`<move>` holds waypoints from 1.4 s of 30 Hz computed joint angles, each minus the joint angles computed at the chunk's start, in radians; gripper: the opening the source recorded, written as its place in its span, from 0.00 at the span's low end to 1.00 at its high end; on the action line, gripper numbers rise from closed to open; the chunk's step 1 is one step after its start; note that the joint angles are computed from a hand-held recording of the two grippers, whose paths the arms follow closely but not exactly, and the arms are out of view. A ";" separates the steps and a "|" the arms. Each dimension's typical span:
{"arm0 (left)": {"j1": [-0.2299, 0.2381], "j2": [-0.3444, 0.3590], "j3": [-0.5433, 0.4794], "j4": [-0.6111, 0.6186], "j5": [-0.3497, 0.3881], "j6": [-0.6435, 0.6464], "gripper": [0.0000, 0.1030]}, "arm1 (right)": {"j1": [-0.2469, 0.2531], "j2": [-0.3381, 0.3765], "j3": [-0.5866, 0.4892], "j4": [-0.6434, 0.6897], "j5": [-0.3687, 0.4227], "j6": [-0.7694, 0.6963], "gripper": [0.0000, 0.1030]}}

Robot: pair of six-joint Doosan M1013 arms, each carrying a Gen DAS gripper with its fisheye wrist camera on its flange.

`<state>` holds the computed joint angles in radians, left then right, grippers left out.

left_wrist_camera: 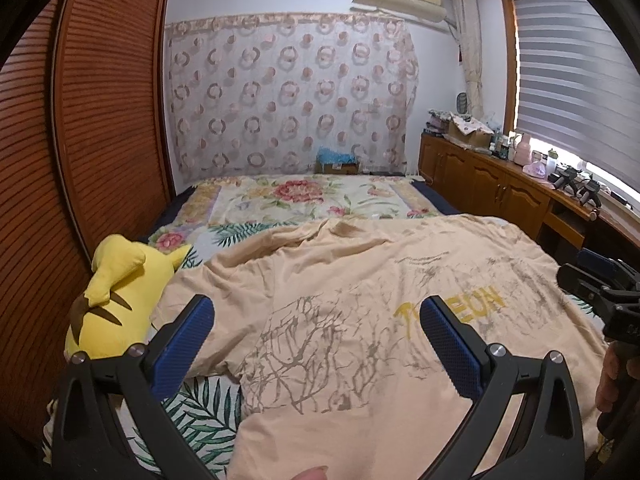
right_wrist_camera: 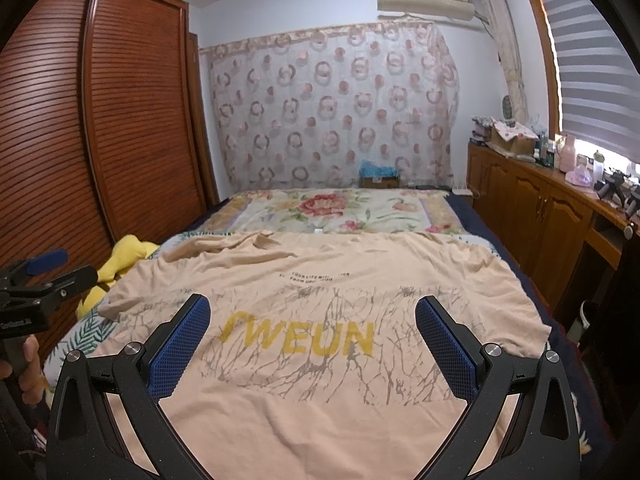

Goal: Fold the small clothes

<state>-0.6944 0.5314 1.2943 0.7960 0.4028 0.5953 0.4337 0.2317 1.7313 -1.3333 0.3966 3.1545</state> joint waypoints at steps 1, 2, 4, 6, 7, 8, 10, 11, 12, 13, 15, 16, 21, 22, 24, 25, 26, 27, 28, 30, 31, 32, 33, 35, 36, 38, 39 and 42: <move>0.008 0.007 -0.004 -0.037 -0.003 0.033 1.00 | -0.003 0.005 -0.004 0.020 -0.007 -0.019 1.00; 0.014 0.013 -0.013 -0.069 0.003 0.064 1.00 | -0.005 0.007 -0.006 0.039 -0.013 -0.036 1.00; 0.027 0.026 -0.026 -0.124 0.008 0.117 1.00 | -0.008 0.016 -0.014 0.084 -0.019 -0.085 1.00; 0.039 0.037 -0.033 -0.161 0.004 0.160 1.00 | -0.015 0.025 -0.023 0.128 -0.025 -0.130 1.00; 0.048 0.043 -0.037 -0.177 0.003 0.182 1.00 | -0.021 0.029 -0.028 0.157 -0.036 -0.161 1.00; 0.054 0.048 -0.044 -0.185 0.010 0.195 1.00 | -0.027 0.037 -0.036 0.201 -0.047 -0.209 1.00; 0.068 0.058 -0.051 -0.206 0.013 0.220 1.00 | -0.038 0.049 -0.048 0.274 -0.065 -0.293 1.00; 0.076 0.063 -0.058 -0.231 0.017 0.242 1.00 | -0.046 0.058 -0.061 0.347 -0.077 -0.380 1.00; 0.082 0.066 -0.060 -0.248 0.019 0.257 1.00 | -0.050 0.065 -0.072 0.392 -0.081 -0.437 1.00; 0.092 0.071 -0.067 -0.278 0.026 0.279 1.00 | -0.054 0.073 -0.083 0.428 -0.083 -0.484 1.00; 0.106 0.077 -0.076 -0.307 0.036 0.297 1.00 | -0.061 0.088 -0.104 0.531 -0.089 -0.604 1.00; 0.114 0.082 -0.083 -0.316 0.046 0.301 1.00 | -0.066 0.096 -0.119 0.601 -0.090 -0.681 1.00; 0.154 0.102 -0.117 -0.411 0.088 0.384 0.96 | -0.084 0.145 -0.196 0.883 -0.076 -1.005 1.00; 0.161 0.108 -0.127 -0.420 0.106 0.390 0.96 | -0.087 0.155 -0.210 0.930 -0.069 -1.057 1.00; 0.176 0.117 -0.139 -0.465 0.122 0.415 0.91 | -0.092 0.174 -0.238 1.031 -0.056 -1.162 1.00; 0.188 0.123 -0.149 -0.521 0.134 0.446 0.87 | -0.094 0.177 -0.241 1.058 -0.053 -1.188 1.00; 0.196 0.128 -0.153 -0.559 0.140 0.463 0.86 | -0.096 0.185 -0.253 1.095 -0.043 -1.227 1.00; 0.207 0.133 -0.158 -0.603 0.146 0.477 0.86 | -0.099 0.194 -0.264 1.135 -0.033 -1.267 1.00; 0.212 0.137 -0.160 -0.616 0.151 0.475 0.79 | -0.102 0.203 -0.276 1.184 -0.021 -1.316 1.00; 0.221 0.145 -0.169 -0.645 0.177 0.483 0.74 | -0.107 0.222 -0.300 1.249 0.009 -1.385 1.00; 0.227 0.152 -0.176 -0.667 0.189 0.492 0.73 | -0.109 0.231 -0.312 1.271 0.025 -1.411 1.00; 0.232 0.160 -0.184 -0.700 0.202 0.511 0.68 | -0.109 0.237 -0.320 1.282 0.034 -1.424 1.00; 0.237 0.167 -0.192 -0.725 0.218 0.526 0.66 | -0.110 0.244 -0.329 1.299 0.046 -1.444 1.00; 0.242 0.183 -0.213 -0.759 0.253 0.540 0.61 | -0.115 0.260 -0.347 1.348 0.071 -1.489 1.00; 0.245 0.190 -0.222 -0.773 0.270 0.547 0.59 | -0.118 0.267 -0.355 1.370 0.081 -1.507 1.00; 0.250 0.197 -0.228 -0.802 0.278 0.564 0.42 | -0.123 0.282 -0.374 1.408 0.104 -1.539 1.00; 0.253 0.198 -0.224 -0.839 0.267 0.588 0.37 | -0.124 0.286 -0.379 1.415 0.110 -1.545 1.00; 0.251 0.194 -0.218 -0.844 0.253 0.620 0.24 | -0.128 0.299 -0.395 1.451 0.129 -1.574 1.00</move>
<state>-0.4429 0.7255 1.0763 -0.0480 0.6555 1.2157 0.3054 0.5306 1.3367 0.1176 0.5252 1.5810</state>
